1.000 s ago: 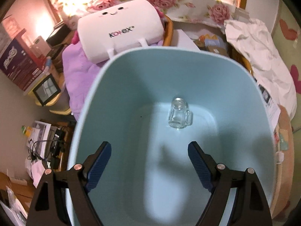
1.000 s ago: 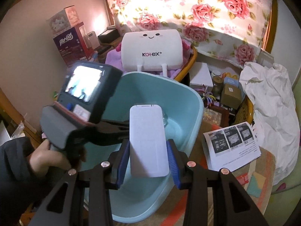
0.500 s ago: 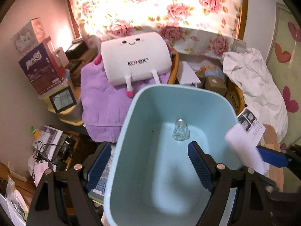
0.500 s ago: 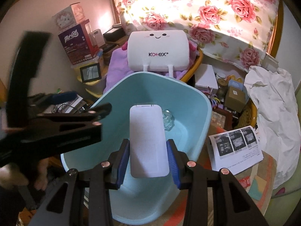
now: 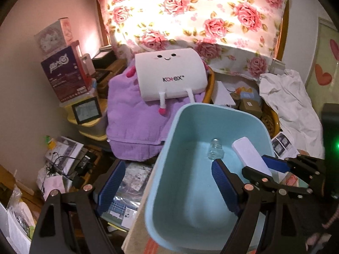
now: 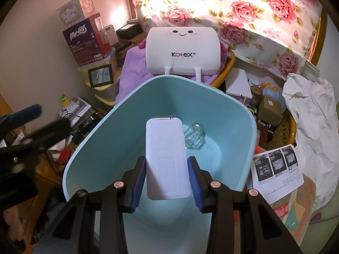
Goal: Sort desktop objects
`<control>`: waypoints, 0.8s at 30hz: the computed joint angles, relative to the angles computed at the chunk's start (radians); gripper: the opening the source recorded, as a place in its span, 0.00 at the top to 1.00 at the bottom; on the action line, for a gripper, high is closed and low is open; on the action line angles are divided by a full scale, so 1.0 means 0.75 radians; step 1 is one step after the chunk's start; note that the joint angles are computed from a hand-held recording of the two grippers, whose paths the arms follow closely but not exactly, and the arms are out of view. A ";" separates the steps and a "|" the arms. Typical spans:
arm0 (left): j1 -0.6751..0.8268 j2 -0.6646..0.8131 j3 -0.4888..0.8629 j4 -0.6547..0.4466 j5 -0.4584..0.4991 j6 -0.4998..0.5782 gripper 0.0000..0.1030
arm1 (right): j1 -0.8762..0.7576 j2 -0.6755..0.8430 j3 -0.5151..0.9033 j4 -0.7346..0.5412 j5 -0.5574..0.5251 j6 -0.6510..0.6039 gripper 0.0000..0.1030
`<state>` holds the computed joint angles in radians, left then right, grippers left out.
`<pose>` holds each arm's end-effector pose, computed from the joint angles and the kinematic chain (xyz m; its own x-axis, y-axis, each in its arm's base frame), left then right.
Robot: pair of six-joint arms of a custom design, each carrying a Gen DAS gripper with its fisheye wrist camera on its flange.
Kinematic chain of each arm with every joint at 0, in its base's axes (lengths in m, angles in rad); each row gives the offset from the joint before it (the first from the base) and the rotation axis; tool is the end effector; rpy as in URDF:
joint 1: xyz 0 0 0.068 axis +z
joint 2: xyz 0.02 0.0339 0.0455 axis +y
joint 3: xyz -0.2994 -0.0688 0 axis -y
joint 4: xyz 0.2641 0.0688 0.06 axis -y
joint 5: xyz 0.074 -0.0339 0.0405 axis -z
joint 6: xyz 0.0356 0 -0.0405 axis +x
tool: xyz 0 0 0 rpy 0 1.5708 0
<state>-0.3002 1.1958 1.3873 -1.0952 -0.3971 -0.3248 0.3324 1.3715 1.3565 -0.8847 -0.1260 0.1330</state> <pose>0.2183 -0.0532 0.4173 -0.7253 -0.0835 -0.6833 -0.1977 0.9761 0.0905 0.2761 0.1001 0.3774 -0.7865 -0.1323 -0.6033 -0.2959 0.9381 0.1800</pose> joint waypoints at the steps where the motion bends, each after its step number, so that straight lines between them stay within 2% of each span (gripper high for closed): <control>1: 0.000 -0.013 -0.004 -0.004 -0.007 0.003 0.16 | 0.013 0.016 0.006 0.003 0.009 0.004 0.58; 16: 0.058 -0.200 -0.060 -0.076 -0.021 -0.019 0.16 | 0.125 0.312 0.169 0.031 0.088 0.068 0.58; 24: 0.063 -0.239 -0.064 -0.097 -0.033 -0.011 0.16 | 0.133 0.455 0.260 -0.018 0.093 0.082 0.59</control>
